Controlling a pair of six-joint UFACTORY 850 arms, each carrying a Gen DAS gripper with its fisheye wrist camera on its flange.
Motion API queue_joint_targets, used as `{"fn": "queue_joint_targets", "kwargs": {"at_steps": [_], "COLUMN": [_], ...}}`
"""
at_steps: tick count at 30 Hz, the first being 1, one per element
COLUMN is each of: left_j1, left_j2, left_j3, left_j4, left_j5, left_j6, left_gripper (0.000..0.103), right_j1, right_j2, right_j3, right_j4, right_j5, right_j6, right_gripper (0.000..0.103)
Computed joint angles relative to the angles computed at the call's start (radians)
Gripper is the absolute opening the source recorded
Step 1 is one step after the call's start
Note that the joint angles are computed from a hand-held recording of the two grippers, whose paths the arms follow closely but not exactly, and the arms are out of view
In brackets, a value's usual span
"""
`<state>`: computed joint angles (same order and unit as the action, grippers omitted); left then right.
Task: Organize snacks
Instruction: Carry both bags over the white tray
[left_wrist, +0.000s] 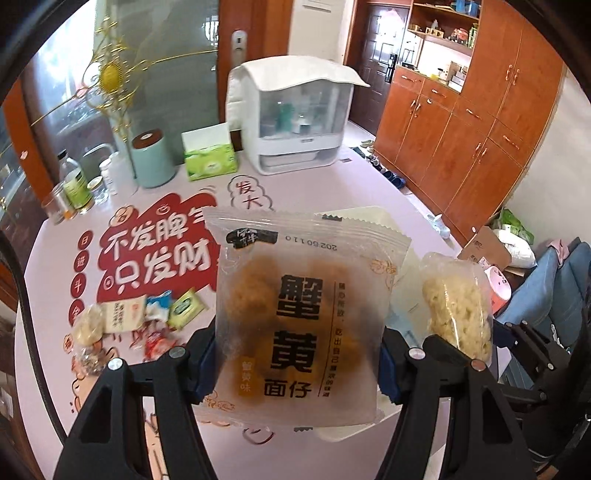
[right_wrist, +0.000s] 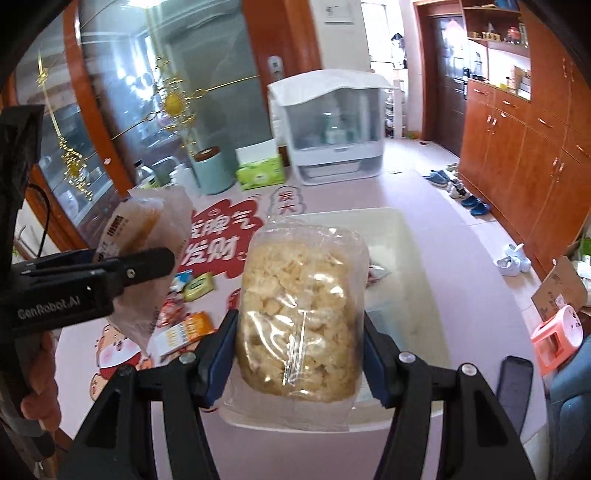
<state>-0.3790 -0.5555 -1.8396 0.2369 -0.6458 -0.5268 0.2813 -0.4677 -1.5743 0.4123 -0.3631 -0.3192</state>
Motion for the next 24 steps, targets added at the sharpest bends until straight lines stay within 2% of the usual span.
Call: {"fn": "queue_joint_targets", "kwargs": {"at_steps": [12, 24], "left_j1": [-0.032, -0.043], "left_j2": [-0.27, -0.427], "left_j3": [-0.406, -0.661], "left_j4": [0.02, 0.057], "left_j5": [-0.182, -0.287], "left_j6": [0.011, 0.031], "left_gripper": [0.067, 0.067], "right_j1": [-0.077, -0.104], "right_j2": [-0.117, -0.198], "right_j3": [-0.153, -0.273], "right_j4": [0.015, 0.045], "right_j5": [-0.063, -0.093], "right_j6": [-0.022, -0.051], "right_gripper": [0.061, 0.061]}}
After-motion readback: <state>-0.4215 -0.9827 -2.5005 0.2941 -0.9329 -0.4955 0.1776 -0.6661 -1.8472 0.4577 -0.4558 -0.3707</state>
